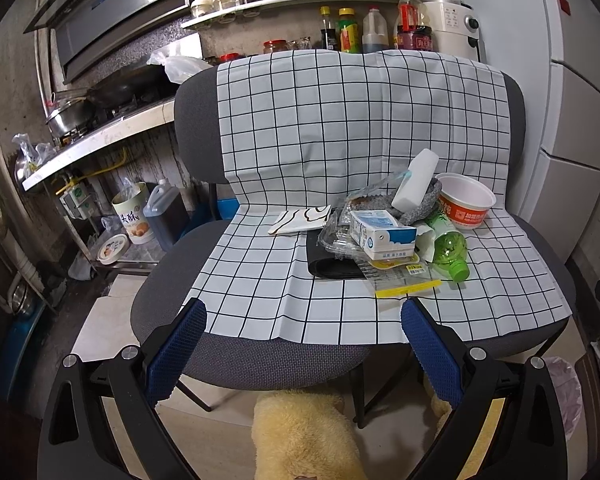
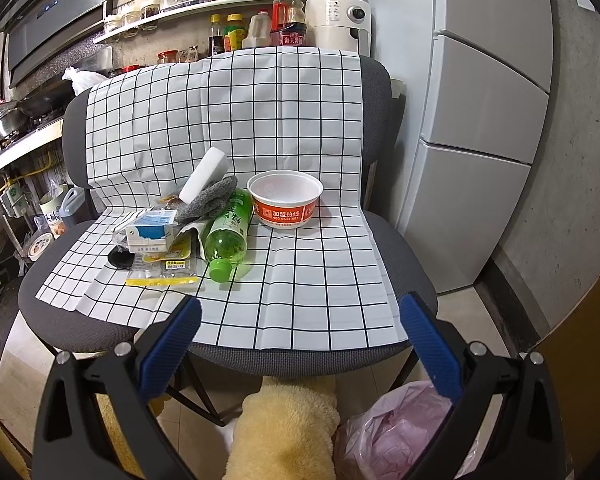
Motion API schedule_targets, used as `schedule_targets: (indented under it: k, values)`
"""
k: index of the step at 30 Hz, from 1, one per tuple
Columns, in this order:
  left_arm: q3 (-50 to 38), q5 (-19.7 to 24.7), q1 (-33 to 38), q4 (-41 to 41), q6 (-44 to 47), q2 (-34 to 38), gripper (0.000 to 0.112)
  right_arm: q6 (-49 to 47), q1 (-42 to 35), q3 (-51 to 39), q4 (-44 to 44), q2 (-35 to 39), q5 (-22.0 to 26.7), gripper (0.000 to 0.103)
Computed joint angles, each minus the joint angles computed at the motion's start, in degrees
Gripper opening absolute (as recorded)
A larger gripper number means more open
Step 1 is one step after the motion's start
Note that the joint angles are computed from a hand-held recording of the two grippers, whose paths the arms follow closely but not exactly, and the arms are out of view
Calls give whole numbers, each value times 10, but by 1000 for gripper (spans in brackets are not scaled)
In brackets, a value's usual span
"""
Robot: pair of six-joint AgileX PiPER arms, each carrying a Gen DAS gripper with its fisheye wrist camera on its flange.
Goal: Collect trash
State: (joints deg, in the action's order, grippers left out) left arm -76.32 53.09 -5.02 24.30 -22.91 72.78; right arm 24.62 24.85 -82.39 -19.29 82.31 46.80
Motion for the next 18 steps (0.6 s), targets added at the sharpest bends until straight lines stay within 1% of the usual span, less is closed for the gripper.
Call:
schedule_targets:
  k: [18]
  values:
    - [6, -3, 14, -8, 3, 5, 97, -5, -2, -3, 12, 11, 1, 97]
